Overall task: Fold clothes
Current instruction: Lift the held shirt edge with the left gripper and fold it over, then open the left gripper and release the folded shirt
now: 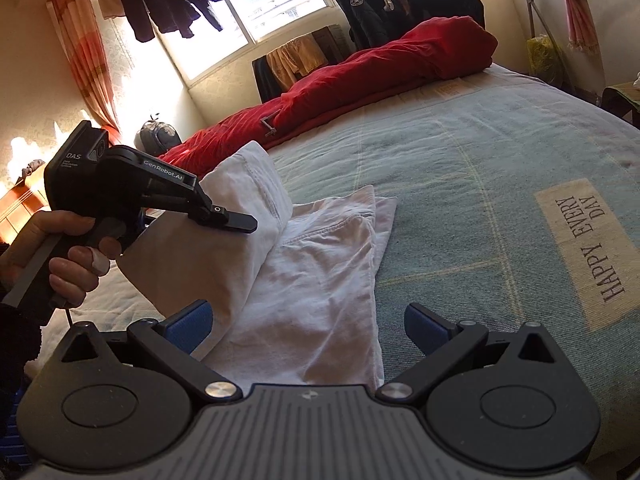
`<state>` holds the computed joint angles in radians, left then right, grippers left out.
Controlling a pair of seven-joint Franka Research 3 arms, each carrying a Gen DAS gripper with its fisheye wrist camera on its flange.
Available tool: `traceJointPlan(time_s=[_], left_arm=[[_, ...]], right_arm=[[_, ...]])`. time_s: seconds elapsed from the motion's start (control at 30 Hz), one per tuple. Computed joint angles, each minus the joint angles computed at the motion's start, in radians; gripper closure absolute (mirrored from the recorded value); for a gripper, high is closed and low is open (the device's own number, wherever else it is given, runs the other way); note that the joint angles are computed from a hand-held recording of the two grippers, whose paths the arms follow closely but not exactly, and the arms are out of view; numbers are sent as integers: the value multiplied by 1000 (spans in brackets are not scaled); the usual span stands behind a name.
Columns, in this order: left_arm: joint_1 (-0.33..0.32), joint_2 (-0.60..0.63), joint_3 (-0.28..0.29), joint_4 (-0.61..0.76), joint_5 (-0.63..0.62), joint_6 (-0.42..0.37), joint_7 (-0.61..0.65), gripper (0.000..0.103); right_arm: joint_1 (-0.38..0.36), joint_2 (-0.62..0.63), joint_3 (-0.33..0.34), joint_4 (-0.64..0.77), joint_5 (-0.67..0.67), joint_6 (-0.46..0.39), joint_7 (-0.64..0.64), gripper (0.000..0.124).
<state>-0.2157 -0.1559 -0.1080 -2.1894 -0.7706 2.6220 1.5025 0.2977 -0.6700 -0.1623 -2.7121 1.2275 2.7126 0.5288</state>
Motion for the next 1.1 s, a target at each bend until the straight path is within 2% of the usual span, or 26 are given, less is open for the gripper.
traceJointPlan(time_s=[0.03,0.1,0.23,0.33,0.47,0.57,0.63,0.73,1.0,1.1], left_arm=[[0,9,-2,6,2,-5,-8,91],[1,29,-3,24,-2,-30,-2,81],[4,41,-20,45,3,-29,-8,62],[3,46,-30,65,22,-37,-4,53],[0,43,-37,89,50,-52,4,51],[-8,28,-32,99,24,-59,49,48],[-18,12,-26,97,-17,-48,102,46],[-35,-14,-8,86,-97,-25,206,37],[-61,-115,4,-35,4,81,270,35],[-100,-179,22,-135,45,161,346,33]], right_arm=[[-2,0,-1,-1,-1,1,1,21],[-7,-2,-2,-3,-1,4,3,21],[-16,-4,-1,-8,-12,9,14,21],[-18,-8,-1,-12,-23,11,23,21],[-13,-6,-3,-12,-28,18,27,21],[-8,-4,-2,-11,-33,20,31,21],[-5,-4,2,-12,-39,23,36,21],[-1,-5,2,-12,-46,25,43,21],[24,-19,-2,-19,-39,56,33,21],[63,-30,-27,-22,39,91,-43,22]])
